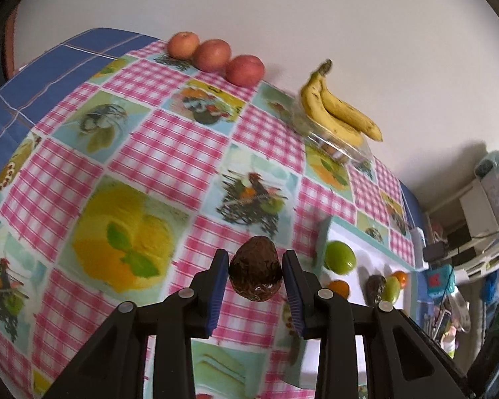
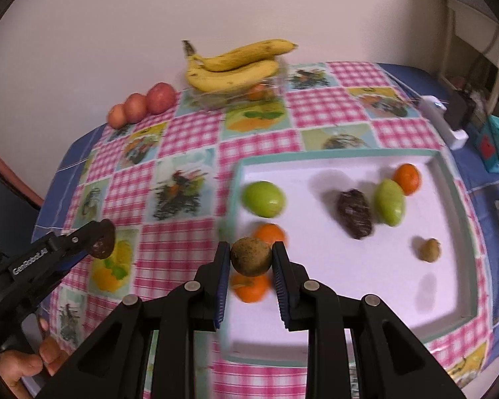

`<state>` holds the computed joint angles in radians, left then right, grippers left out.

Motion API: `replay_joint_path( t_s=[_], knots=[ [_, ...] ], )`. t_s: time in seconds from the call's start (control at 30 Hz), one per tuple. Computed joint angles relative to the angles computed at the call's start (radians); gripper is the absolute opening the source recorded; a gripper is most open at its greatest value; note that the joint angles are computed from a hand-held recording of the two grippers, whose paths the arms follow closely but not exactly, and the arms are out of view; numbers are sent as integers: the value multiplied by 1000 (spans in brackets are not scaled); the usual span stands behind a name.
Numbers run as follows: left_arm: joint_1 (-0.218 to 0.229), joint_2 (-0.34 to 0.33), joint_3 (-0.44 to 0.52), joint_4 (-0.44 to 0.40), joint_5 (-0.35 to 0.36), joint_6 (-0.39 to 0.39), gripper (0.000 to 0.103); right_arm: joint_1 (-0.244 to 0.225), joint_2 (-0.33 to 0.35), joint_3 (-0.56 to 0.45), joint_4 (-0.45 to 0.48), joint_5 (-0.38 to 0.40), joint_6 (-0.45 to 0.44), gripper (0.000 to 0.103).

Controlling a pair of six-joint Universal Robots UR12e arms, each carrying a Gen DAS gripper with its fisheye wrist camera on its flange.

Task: Organize fruits
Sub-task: 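Carry the brown fruit with the left tool while the right tool carries the kiwi over the tray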

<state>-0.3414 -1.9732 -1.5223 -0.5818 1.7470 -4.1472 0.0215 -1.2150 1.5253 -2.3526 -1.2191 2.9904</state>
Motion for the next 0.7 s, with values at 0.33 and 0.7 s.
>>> replay_joint_path(
  t_s=[0.33, 0.7],
  knots=[
    [-43, -73, 122, -90, -84, 134, 36, -52, 16, -5, 0, -97, 63, 26],
    [-74, -119, 193, -191, -169, 225, 36, -96, 12, 5, -1, -102, 132, 27]
  ],
)
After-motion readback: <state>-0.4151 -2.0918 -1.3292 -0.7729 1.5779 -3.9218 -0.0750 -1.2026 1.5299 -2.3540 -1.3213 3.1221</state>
